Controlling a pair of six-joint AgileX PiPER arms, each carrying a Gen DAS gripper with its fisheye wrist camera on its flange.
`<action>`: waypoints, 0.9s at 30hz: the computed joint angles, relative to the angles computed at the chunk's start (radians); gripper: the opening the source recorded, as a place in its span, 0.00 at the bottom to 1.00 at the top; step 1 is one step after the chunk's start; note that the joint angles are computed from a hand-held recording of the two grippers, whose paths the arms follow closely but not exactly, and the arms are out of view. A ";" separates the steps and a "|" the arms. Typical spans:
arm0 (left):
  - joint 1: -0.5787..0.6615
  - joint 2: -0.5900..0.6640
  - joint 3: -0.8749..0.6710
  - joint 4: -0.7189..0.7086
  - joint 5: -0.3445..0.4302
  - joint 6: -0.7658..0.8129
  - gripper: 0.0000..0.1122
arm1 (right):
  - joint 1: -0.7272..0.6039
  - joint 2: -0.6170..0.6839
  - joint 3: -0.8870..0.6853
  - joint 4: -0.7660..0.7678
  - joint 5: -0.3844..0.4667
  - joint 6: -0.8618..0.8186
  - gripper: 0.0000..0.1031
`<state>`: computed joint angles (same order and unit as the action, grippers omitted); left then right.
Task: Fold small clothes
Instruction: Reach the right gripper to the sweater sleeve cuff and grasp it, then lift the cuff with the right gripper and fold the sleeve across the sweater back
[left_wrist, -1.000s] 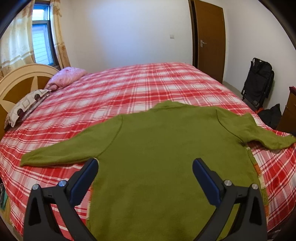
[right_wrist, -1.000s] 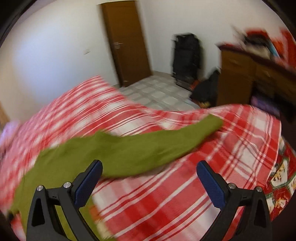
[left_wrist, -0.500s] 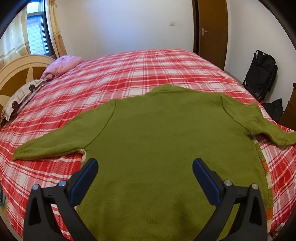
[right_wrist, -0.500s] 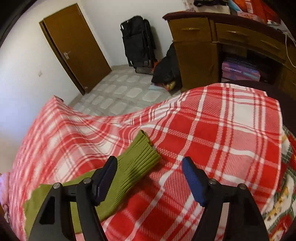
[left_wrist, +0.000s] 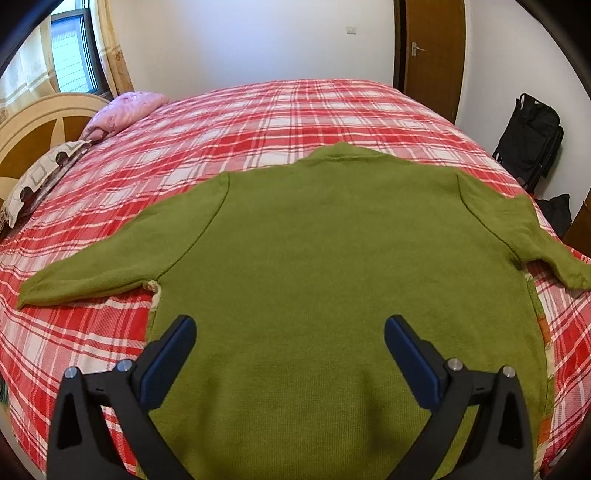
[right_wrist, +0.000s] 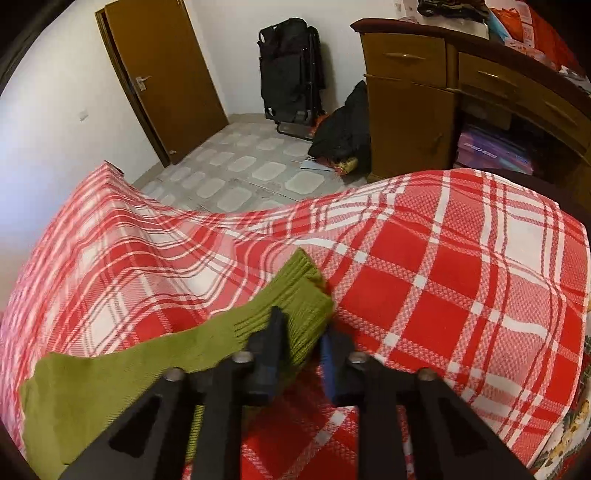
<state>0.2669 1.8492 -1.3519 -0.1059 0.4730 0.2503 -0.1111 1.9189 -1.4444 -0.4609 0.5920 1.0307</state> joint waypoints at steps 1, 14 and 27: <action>0.003 -0.001 0.002 -0.007 -0.001 0.009 0.92 | -0.001 -0.013 0.011 0.004 -0.014 -0.004 0.09; 0.073 -0.031 0.015 -0.154 -0.009 0.130 0.92 | 0.236 -0.157 -0.138 -0.045 0.057 -0.082 0.08; 0.200 -0.027 -0.006 -0.274 -0.011 0.230 0.92 | 0.591 0.124 -0.580 0.161 0.120 -0.267 0.08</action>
